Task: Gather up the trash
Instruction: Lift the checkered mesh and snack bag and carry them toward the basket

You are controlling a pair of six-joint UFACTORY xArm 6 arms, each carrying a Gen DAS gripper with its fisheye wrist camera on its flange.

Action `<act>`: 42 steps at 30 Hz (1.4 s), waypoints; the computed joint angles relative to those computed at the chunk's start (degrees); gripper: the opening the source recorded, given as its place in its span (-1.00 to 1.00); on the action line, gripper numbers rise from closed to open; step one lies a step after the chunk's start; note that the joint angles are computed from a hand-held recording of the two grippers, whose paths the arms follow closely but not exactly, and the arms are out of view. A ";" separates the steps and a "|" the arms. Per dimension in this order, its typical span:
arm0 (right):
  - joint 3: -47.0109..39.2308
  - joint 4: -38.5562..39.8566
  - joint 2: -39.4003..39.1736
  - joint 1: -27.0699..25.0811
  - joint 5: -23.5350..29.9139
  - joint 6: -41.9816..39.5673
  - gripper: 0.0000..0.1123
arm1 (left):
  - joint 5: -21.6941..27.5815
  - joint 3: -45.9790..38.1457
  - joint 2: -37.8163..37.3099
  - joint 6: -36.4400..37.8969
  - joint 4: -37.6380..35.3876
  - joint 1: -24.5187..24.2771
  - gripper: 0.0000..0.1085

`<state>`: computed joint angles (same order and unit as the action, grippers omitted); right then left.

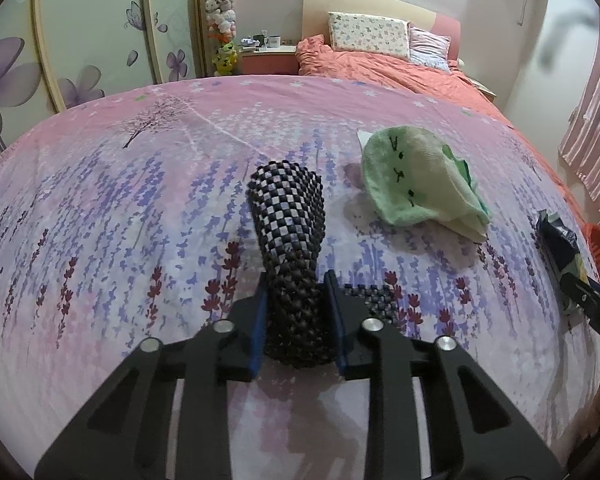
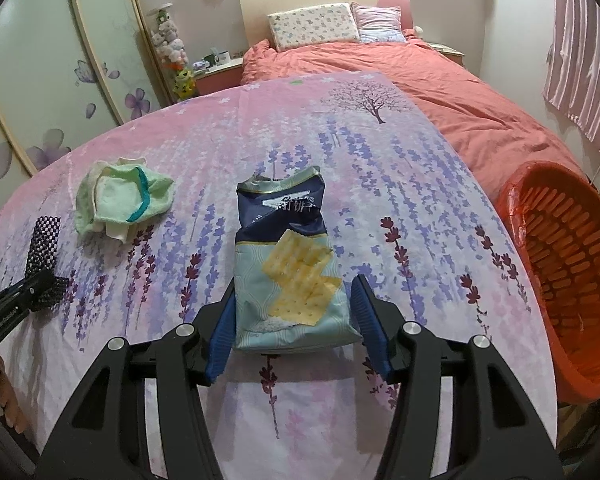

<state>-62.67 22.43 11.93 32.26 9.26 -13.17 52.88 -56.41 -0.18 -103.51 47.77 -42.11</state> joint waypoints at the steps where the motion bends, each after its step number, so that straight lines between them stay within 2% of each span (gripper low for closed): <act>1: 0.71 0.51 -0.50 0.11 -0.85 -0.73 -0.04 | -0.08 -0.16 0.04 0.17 -0.10 -0.08 -0.72; 2: 1.29 2.83 -1.15 -0.04 -1.20 -3.39 -0.04 | 0.35 -0.52 0.18 0.29 -0.14 -0.33 -0.73; 8: 3.40 6.07 -3.74 0.18 -3.02 -6.98 -0.04 | 3.39 -2.27 -0.08 0.88 0.70 -2.02 -0.75; 14: 4.97 13.00 -6.51 0.29 -4.39 -14.08 -0.04 | 6.76 -5.23 -0.15 1.86 1.61 -4.12 -0.75; 27: 9.38 28.41 -14.04 0.07 -7.00 -29.04 -0.04 | 13.84 -18.72 6.03 6.65 4.34 -9.72 -0.75; 35: 10.13 41.04 -17.05 -2.44 -7.55 -40.46 -0.04 | 12.60 -29.25 12.90 10.87 6.11 -11.63 -0.75; 42: 9.06 51.20 -17.44 -5.85 -8.40 -50.10 -0.04 | 6.40 -41.10 21.64 15.36 6.64 -12.10 -0.75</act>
